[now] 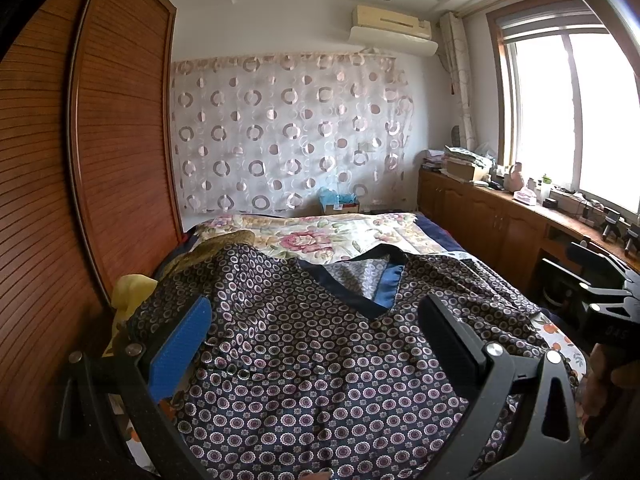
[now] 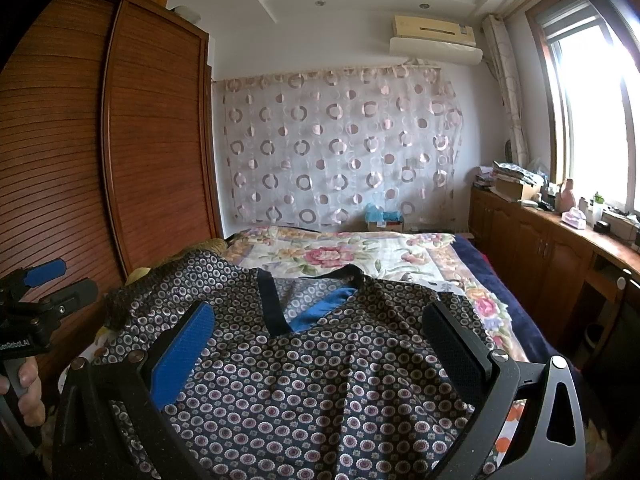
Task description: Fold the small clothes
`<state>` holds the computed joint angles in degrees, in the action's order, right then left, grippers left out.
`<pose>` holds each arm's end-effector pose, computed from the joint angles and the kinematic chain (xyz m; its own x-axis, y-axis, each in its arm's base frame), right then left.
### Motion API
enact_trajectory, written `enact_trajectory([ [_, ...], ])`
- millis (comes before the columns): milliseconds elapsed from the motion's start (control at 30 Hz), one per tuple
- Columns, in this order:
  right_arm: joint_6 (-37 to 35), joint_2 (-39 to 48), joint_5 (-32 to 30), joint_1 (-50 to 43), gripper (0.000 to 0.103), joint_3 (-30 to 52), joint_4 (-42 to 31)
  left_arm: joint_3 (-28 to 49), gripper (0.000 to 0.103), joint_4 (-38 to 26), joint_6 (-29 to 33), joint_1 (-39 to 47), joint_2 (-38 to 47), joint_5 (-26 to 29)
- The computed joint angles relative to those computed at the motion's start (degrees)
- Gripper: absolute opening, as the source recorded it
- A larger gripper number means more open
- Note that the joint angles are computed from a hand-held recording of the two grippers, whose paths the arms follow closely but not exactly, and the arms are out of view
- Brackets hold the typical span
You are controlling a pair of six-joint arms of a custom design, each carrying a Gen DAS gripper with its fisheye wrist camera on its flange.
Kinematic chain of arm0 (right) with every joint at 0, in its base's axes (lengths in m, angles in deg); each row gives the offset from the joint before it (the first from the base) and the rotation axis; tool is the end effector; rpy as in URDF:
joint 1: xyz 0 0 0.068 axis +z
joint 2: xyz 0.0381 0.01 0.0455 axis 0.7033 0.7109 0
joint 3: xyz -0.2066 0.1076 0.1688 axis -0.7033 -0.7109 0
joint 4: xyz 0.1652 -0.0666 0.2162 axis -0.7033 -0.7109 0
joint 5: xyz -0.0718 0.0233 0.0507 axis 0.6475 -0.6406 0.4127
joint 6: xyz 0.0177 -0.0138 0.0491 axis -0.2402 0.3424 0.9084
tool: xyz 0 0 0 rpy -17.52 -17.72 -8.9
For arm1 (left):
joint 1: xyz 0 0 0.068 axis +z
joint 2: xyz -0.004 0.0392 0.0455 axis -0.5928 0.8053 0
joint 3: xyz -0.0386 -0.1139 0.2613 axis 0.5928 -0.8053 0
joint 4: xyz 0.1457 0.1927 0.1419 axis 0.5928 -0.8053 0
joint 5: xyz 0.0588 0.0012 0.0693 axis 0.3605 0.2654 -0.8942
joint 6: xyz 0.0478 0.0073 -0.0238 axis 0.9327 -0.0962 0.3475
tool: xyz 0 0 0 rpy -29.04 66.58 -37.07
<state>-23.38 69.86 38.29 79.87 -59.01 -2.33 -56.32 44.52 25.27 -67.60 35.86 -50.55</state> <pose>0.2291 0.1371 0.0869 -0.2399 0.0172 -0.9706 0.0044 0.9999 0.0166 0.2839 -0.1639 0.1071 -0.3317 0.1188 -0.9359 0.3267 0.9451 0.0042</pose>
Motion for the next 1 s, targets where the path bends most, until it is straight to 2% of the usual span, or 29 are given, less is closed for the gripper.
enact_trajectory([
  [1000, 0.3, 0.1, -1.4, -0.7, 0.103, 0.3, -1.2, -1.0, 0.103, -0.7, -0.1, -0.5, -1.7, -0.3],
])
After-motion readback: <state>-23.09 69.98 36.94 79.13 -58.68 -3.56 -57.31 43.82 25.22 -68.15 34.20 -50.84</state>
